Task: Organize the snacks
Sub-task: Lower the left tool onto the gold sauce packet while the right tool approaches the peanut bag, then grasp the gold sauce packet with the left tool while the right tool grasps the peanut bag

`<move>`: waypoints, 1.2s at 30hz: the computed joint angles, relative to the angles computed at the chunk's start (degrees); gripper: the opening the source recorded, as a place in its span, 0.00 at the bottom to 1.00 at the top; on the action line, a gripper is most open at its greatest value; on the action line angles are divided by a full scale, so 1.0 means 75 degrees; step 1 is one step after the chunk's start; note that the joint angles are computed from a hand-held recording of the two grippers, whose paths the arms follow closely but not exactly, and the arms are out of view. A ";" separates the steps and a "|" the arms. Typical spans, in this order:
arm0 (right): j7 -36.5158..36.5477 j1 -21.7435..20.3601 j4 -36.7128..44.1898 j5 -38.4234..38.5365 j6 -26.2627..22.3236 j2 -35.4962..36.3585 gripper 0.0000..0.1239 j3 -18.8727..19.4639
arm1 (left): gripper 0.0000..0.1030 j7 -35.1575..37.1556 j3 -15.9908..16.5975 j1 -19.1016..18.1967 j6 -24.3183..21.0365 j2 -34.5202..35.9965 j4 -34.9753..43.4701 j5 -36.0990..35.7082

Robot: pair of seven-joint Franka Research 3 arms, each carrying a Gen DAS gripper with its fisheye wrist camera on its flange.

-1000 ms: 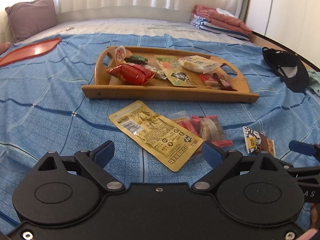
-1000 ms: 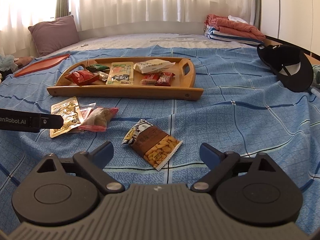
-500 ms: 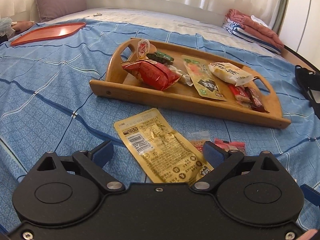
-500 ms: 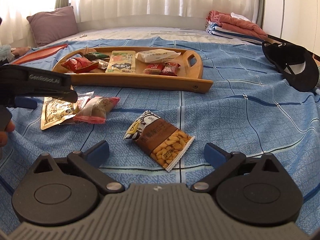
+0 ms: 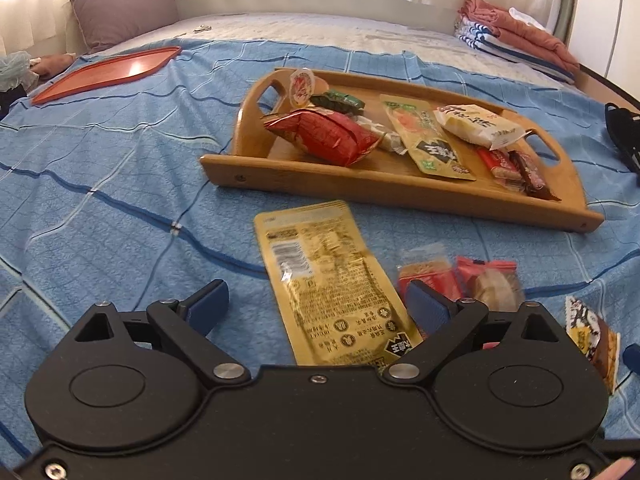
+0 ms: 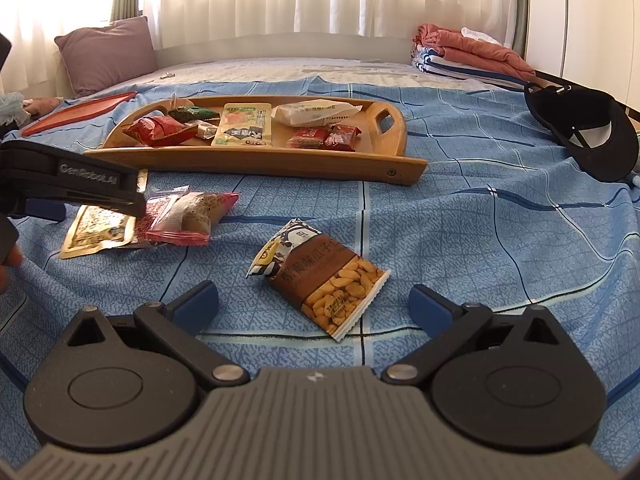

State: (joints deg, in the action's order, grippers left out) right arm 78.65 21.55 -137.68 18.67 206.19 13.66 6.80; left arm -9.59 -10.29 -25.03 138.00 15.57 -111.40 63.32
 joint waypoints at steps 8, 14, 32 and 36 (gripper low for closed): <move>-0.0018 0.0007 0.0015 -0.0001 -0.0029 0.0002 0.83 -0.0010 | 0.93 0.0119 -0.0055 0.0135 -0.0024 -0.0282 -0.0381 -0.0082; 0.0518 -0.0412 0.0085 -0.0526 -0.0447 -0.0118 0.83 0.0193 | 0.86 0.0040 -0.0061 0.0049 -0.0177 -0.0143 -0.0235 0.0164; 0.1970 -0.1235 0.0047 -0.2308 -0.0266 -0.0209 0.54 0.0503 | 0.58 -0.0047 -0.0256 0.0232 0.0571 -0.0974 -0.1097 0.0948; 0.1759 -0.0930 -0.0017 -0.2021 -0.0180 -0.0364 0.48 0.0265 | 0.57 -0.0182 -0.0344 0.0320 0.0656 -0.1192 -0.1280 0.1186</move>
State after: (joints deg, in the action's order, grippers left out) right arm 91.84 14.58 -137.80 3.51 204.84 10.93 8.79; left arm -10.95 -12.88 -22.63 142.92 6.62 -121.00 72.22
